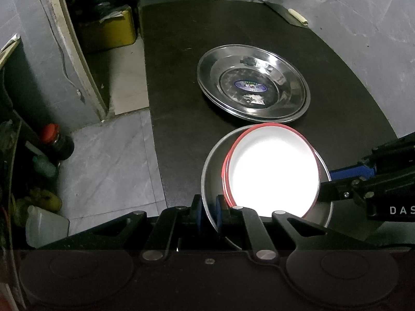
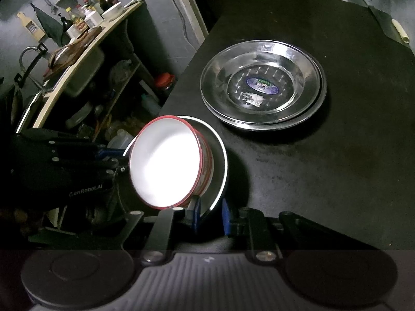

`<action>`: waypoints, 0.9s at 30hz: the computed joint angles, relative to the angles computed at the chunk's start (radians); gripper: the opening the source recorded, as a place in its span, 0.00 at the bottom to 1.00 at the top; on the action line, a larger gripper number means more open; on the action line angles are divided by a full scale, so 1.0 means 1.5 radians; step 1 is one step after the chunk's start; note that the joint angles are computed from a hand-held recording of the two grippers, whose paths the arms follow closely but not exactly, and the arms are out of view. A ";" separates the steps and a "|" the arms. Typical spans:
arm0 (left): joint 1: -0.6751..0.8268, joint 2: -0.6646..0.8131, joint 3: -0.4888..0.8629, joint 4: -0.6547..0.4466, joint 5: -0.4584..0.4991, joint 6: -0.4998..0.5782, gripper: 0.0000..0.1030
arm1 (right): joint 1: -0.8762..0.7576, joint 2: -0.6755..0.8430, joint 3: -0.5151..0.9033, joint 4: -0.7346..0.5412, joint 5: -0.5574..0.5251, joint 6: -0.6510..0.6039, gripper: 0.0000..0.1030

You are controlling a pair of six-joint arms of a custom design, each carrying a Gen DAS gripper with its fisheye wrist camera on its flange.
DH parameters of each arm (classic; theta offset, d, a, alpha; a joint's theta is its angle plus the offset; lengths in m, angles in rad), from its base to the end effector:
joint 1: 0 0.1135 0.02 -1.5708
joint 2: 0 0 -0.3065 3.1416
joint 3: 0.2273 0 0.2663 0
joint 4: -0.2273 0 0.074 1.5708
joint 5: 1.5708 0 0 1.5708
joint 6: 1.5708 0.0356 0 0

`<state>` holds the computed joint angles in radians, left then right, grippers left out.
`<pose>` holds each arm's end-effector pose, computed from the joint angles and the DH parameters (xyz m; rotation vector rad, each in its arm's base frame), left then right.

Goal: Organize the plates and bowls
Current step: 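Carry the steel bowl with the left tool over the steel plate stack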

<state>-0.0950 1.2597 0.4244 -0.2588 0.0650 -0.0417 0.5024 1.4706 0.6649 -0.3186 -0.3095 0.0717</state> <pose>0.1939 -0.0208 0.1559 0.0922 2.6659 -0.1308 0.2217 0.1342 0.1756 -0.6807 2.6577 0.5864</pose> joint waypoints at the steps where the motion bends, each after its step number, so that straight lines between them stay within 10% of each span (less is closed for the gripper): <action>1: -0.001 -0.001 0.000 0.001 -0.001 -0.002 0.10 | -0.001 -0.001 0.000 -0.001 0.000 -0.001 0.20; 27: -0.005 0.032 0.086 0.028 0.023 -0.011 0.09 | -0.082 -0.054 0.014 0.031 -0.018 0.023 0.20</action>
